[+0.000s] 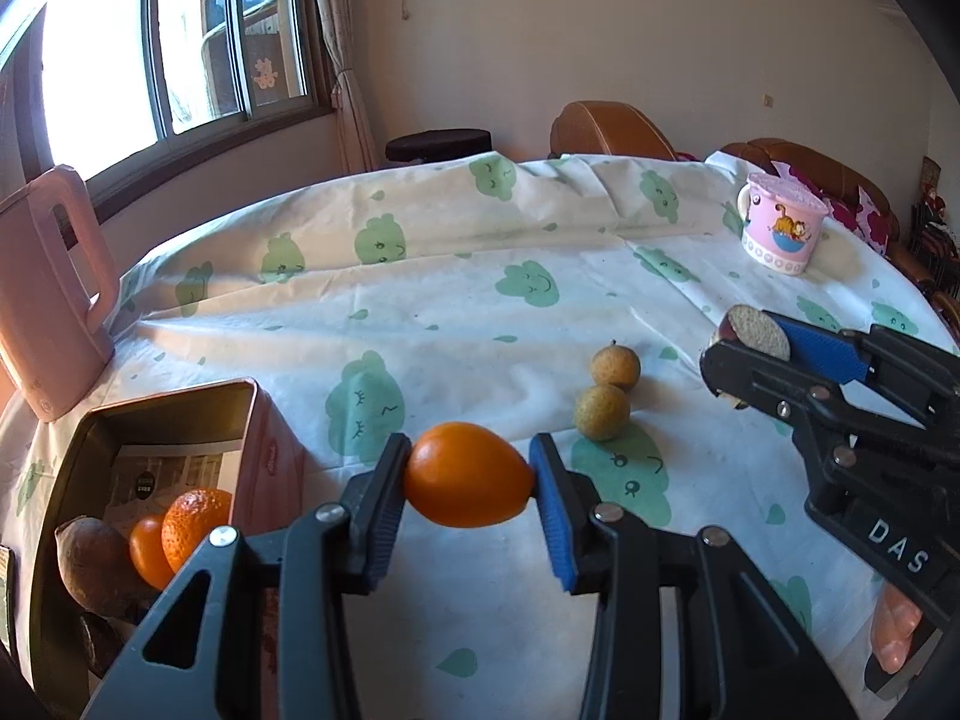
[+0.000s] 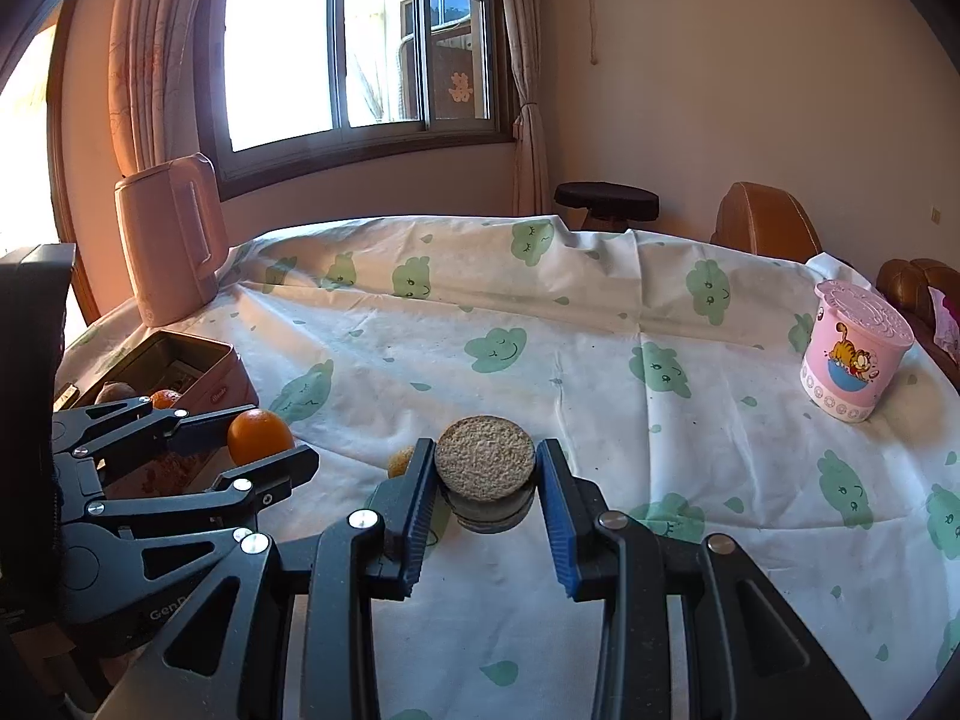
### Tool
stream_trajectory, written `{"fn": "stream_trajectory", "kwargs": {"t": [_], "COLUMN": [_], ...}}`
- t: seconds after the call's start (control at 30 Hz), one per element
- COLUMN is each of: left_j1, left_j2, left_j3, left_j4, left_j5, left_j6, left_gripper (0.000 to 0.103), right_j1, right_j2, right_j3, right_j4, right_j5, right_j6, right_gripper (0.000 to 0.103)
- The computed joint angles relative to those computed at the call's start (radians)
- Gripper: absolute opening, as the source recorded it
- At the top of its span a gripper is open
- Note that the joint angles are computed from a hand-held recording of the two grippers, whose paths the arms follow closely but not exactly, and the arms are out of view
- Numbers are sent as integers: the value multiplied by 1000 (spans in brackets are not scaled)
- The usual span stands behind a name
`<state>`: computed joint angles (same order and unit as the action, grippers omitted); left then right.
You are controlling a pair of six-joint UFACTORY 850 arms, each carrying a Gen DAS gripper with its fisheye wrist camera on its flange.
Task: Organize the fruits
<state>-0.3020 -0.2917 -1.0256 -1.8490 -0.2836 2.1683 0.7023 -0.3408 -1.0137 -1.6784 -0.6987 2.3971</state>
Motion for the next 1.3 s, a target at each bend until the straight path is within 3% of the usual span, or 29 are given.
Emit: {"fn": "stream_trajectory", "kwargs": {"t": [0.13, 0.6, 1.3], "left_j1": [19, 37, 52], "left_j2": [11, 44, 84], "left_j3": [14, 61, 120], "left_j4": [-56, -270, -457], "left_j5": [-50, -114, -194], "left_j6": [38, 228, 399], "left_gripper": [42, 42, 42], "right_j1": [7, 30, 58], "right_j2": [5, 21, 30], "right_j3": [8, 34, 61], "right_j4": [-22, -78, -129], "right_j5": [-20, -83, -175], "right_j6": [23, 81, 136], "right_gripper": [36, 36, 36]}}
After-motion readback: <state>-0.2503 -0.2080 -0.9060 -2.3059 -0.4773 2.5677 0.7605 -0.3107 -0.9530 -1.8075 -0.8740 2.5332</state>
